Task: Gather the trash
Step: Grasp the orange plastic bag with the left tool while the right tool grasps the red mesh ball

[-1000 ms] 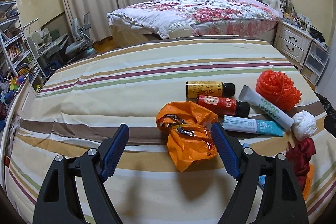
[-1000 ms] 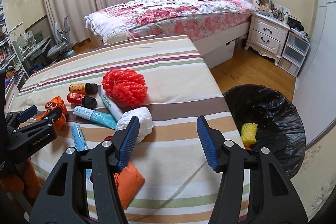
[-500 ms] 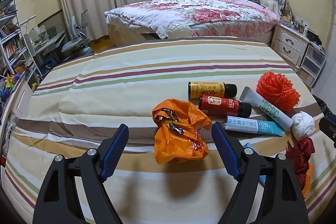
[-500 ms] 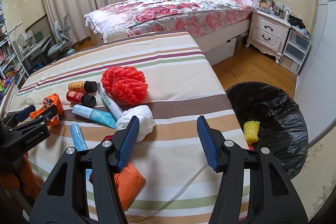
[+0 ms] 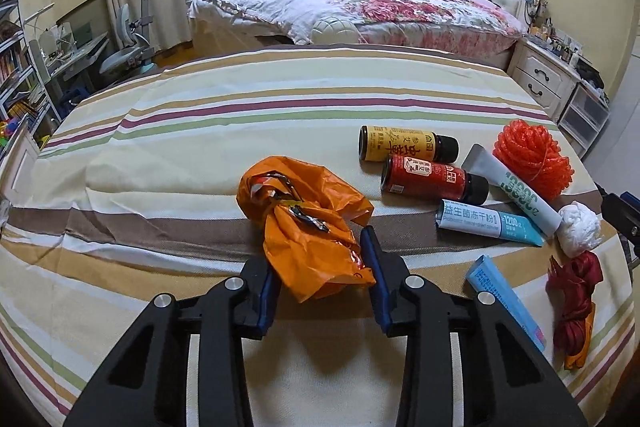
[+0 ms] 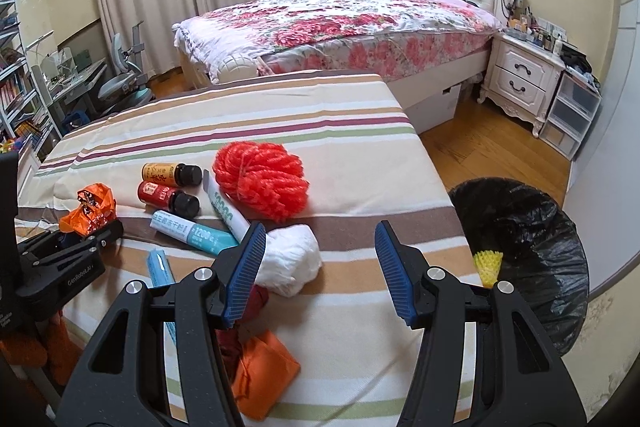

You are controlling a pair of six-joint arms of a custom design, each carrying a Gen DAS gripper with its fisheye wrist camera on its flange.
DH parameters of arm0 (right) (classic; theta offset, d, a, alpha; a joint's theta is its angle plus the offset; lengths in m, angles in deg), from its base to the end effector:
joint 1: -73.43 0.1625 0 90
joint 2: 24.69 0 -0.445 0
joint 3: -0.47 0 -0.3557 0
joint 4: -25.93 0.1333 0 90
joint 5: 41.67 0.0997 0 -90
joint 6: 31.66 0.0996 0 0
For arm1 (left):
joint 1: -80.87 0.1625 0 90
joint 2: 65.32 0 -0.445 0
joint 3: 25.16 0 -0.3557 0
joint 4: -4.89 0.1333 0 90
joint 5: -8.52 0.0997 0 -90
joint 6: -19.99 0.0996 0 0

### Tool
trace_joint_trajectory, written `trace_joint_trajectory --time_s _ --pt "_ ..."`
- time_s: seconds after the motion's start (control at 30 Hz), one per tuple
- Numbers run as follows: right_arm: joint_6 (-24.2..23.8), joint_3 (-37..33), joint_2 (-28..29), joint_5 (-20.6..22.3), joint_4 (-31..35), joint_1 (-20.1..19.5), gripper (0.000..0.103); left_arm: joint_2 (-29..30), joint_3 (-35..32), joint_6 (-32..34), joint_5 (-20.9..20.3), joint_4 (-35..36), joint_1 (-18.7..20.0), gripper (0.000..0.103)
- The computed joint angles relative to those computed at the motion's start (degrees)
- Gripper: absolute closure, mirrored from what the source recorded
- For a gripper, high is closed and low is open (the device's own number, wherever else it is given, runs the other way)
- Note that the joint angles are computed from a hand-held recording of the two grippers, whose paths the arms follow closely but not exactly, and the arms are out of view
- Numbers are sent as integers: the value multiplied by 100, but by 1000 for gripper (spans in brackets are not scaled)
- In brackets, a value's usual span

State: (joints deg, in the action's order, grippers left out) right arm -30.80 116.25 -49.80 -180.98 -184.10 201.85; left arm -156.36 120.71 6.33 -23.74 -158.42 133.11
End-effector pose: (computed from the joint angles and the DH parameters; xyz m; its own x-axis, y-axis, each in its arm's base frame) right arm 0.3669 -0.3696 -0.0120 -0.7499 -0.1036 0.6534 -0.5304 0.6845 -0.5002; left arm -0.0168 -0.3769 0.2978 -0.7067 -0.0654 -0.7045 0.4259 0.7558 -0.4974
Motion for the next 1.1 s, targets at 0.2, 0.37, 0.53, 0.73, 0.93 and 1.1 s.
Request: trace_joint_trajectory --time_s 0.2,0.37,0.53,0.73,0.93,1.1 --pt "-159 -395 95 194 322 -43 47 -44 90 136 241 -169 -119 66" --pt "-248 -771 221 245 743 -131 47 -91 78 236 318 -268 -105 66" --pt "-189 -1048 316 291 1179 -235 47 -92 45 282 301 -304 -35 66" --pt "-54 -1107 295 504 1575 -301 63 -109 -20 235 219 -268 75 66" --pt "-84 -1024 317 436 1377 -242 77 -119 -2 314 179 -381 79 66" --pt "-108 -905 273 361 1141 -197 78 -155 50 257 190 -344 -15 66"
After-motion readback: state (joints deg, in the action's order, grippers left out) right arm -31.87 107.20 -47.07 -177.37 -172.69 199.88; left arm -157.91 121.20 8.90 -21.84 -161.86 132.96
